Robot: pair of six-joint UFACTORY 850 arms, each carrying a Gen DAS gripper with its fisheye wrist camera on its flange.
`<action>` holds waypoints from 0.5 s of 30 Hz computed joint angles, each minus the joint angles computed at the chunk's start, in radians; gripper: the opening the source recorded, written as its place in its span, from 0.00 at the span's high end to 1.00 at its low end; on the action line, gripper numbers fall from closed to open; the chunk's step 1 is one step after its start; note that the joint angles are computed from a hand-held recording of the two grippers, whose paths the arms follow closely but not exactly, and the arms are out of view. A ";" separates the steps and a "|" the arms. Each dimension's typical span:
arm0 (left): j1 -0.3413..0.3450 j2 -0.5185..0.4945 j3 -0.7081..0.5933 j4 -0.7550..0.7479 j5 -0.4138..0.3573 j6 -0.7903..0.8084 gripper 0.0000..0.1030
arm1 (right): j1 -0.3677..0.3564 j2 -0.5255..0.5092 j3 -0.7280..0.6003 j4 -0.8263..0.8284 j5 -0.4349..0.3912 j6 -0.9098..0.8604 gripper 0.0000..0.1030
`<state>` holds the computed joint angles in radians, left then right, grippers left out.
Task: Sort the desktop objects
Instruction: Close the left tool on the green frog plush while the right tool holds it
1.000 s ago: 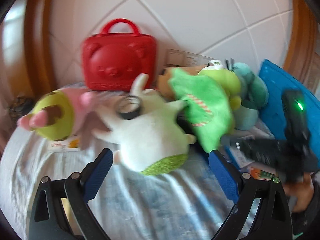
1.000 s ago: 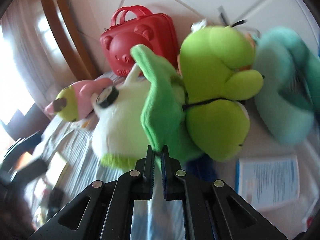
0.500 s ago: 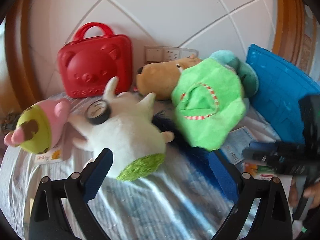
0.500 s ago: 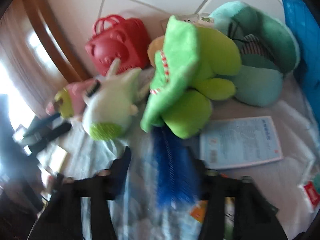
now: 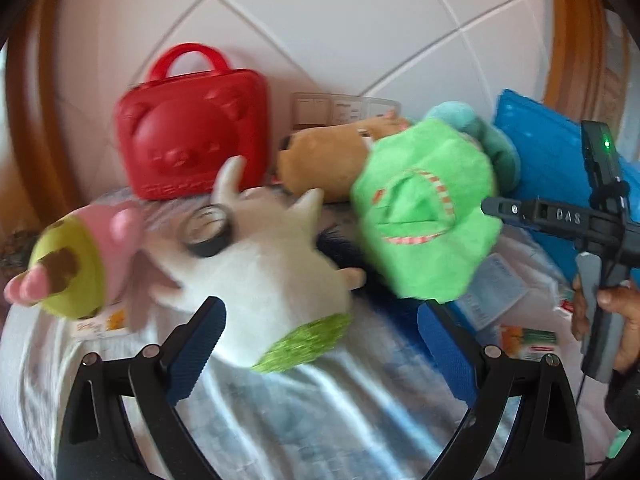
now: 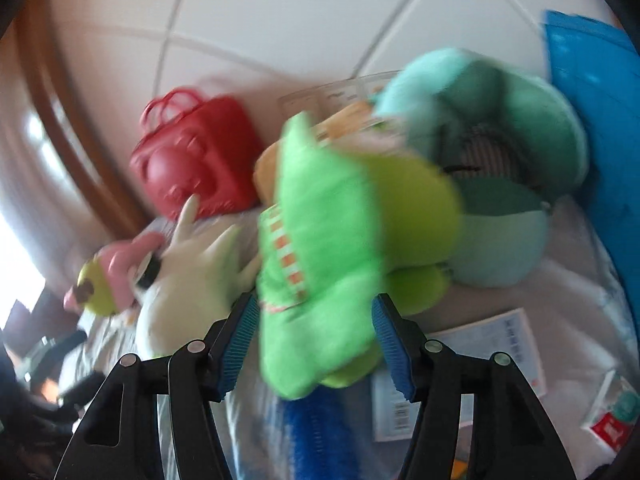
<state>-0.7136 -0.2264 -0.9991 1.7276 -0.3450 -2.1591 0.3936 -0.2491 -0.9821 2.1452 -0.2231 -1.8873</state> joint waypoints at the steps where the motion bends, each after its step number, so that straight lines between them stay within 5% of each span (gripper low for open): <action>1: -0.007 -0.013 -0.016 0.025 0.003 -0.010 0.05 | -0.025 0.014 0.013 0.010 -0.024 -0.001 0.38; 4: -0.029 -0.073 -0.085 0.057 0.030 0.010 0.05 | -0.068 0.035 0.032 0.079 -0.021 -0.050 0.30; 8: -0.068 -0.183 -0.214 -0.018 0.021 0.130 0.05 | -0.109 0.020 0.001 -0.037 -0.010 0.042 0.30; 15: -0.121 -0.386 -0.456 -0.146 -0.040 0.317 0.05 | -0.180 -0.061 -0.100 -0.450 -0.110 0.376 0.30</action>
